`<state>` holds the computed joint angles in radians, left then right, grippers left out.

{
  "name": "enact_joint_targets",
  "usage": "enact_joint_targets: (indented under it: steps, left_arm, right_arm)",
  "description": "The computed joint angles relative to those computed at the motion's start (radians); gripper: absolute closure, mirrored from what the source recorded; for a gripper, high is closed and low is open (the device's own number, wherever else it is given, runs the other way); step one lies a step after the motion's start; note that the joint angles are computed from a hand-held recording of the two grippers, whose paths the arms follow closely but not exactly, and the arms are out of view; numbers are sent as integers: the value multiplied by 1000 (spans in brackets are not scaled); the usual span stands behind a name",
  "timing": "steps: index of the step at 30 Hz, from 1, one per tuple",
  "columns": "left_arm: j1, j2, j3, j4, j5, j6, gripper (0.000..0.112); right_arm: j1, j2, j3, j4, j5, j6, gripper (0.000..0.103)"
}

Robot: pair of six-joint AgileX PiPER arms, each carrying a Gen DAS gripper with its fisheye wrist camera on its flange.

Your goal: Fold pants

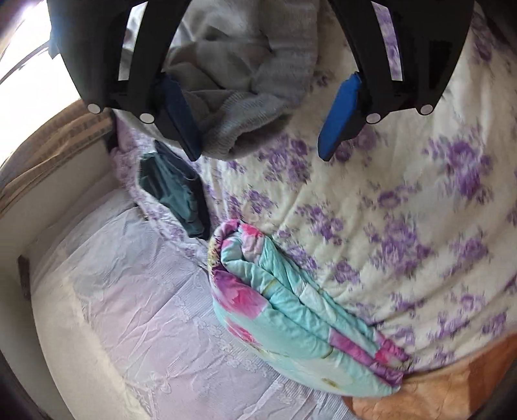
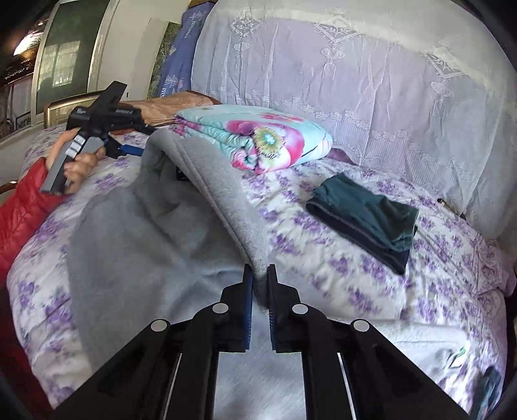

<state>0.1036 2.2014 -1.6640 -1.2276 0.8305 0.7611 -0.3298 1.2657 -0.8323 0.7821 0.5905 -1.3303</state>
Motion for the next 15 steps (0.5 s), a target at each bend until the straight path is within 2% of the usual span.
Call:
enact_joint_targets:
  steps: [6,11,15]
  left_arm:
    - [23,-78,163,-118,30,161,38]
    - [67,-129,323,-233,130,347,38]
    - [103,-203,548,-344,155,536,30]
  right_arm:
    - [-45,-150,159,48,34,-56,94]
    - [-65,-265,266,40,60,-70,94]
    - [-98,-260,327,54,66,-104,94]
